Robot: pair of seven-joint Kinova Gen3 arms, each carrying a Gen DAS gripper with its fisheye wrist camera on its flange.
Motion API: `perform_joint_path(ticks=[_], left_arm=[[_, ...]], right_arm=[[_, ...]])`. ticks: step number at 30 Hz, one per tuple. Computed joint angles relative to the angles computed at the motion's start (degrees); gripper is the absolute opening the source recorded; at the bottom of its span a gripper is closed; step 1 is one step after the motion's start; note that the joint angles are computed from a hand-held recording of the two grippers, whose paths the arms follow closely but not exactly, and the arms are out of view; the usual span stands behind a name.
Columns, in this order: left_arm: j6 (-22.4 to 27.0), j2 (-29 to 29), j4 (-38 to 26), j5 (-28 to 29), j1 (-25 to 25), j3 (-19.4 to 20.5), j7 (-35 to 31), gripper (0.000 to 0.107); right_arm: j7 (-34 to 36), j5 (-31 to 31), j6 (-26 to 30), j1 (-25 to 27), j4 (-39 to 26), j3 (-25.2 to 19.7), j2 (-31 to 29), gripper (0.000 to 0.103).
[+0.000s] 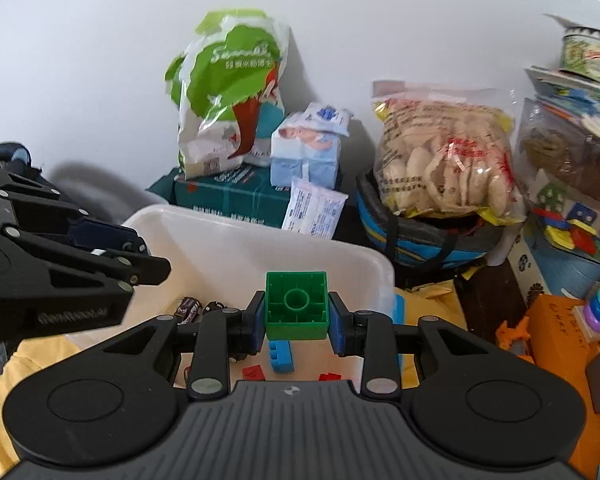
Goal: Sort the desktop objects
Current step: 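Carry the black car and green brick into the bin and open both tools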
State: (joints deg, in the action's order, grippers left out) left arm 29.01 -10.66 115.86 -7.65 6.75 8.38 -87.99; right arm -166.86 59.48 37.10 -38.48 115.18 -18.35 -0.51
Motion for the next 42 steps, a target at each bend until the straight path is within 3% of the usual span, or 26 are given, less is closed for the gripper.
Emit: perform_joint_path(ticks=[2,3,8,13,17,21,26,29,42], left_arm=[[0.03,0.71,-0.08,0.17,0.43,-0.51,0.22,0.038],[-0.15,0.82,0.08,-1.06,-0.76,0.83,1.73,0.039],[0.78,0.93,-0.3,-3.46,-1.39,1.32,5.22,0.061],[1.94,0.2,-0.7,-7.98,-2.24,3.3,9.57,0.066],[4.18,-0.09,-1.74,-9.43,-1.41,3.56,9.7,0.068],[7.16,-0.1,-2.4,-16.68,-1.99,7.61,15.62,0.068],[9.0,-0.14,-3.37,-15.04,1.07,5.56,12.99,0.069],[9.24,-0.05,-3.54,-15.95,1.06,6.19,14.75,0.069],[10.0,1.09,-3.88,-20.62,2.35,6.89,19.68,0.069]], right_arm=[[2.65,-2.08,-0.42,0.27,-0.97,0.55,1.19,0.044],[3.17,-2.5,-0.32,0.19,-1.19,0.72,1.58,0.061],[3.64,-2.93,1.02,-0.59,-1.4,1.41,1.88,0.068],[9.47,-8.22,1.92,0.04,-2.81,1.49,1.01,0.078],[15.68,-12.16,4.62,0.15,-4.77,1.23,0.62,0.083],[20.91,-15.53,6.46,0.55,-5.86,0.89,0.07,0.087],[25.95,-18.44,9.51,0.52,-7.05,0.32,-0.26,0.09],[26.5,-18.01,10.78,0.39,-7.1,-0.07,-0.6,0.095],[26.03,-18.3,11.32,1.1,-6.8,-0.54,-1.16,0.095]])
